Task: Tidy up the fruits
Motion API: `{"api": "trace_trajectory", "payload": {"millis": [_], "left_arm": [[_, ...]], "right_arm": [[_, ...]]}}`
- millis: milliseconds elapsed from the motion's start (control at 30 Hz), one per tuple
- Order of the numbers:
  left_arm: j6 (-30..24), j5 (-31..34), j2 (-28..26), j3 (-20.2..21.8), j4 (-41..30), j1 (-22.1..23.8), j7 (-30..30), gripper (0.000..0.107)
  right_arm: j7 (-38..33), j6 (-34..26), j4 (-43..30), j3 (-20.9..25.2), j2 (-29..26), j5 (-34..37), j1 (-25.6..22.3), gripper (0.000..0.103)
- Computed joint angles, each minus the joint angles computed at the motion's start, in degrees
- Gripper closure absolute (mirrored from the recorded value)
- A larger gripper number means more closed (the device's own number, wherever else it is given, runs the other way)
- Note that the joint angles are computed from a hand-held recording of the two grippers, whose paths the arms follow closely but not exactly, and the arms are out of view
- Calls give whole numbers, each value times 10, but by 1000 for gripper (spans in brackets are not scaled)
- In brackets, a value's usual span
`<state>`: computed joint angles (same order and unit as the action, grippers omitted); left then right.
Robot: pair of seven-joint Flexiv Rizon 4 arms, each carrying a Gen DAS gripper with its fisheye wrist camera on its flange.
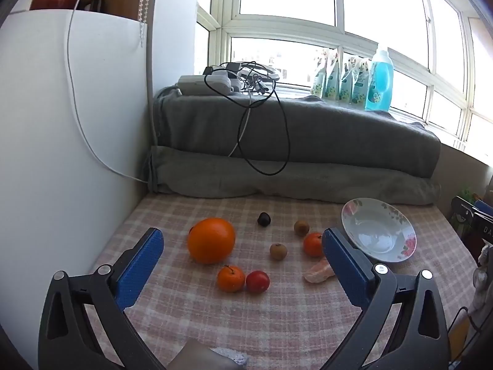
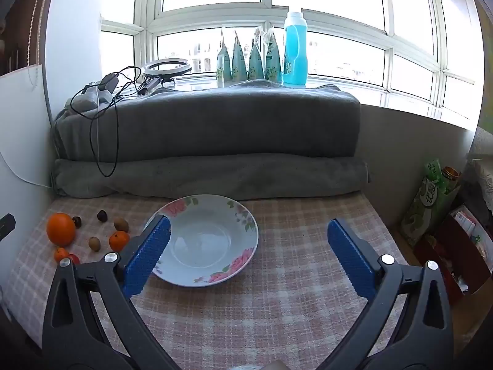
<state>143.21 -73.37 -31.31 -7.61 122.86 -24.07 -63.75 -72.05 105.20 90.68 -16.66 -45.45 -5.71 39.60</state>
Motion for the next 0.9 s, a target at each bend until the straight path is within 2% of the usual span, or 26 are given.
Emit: {"api": "trace_trajectory", "payload": {"millis": [67,333,900], "left_arm": [[7,-19,-5,-1,-10,-5,19,5],[2,-7,-1,-3,3,1,-3,5],[-3,-7,2,-2,4,0,-8,5]], "right_arm": [[0,0,0,-1,0,1,1,0],[-1,0,2,-1,2,1,1,0],[4,-4,1,-1,3,0,4,0]]}}
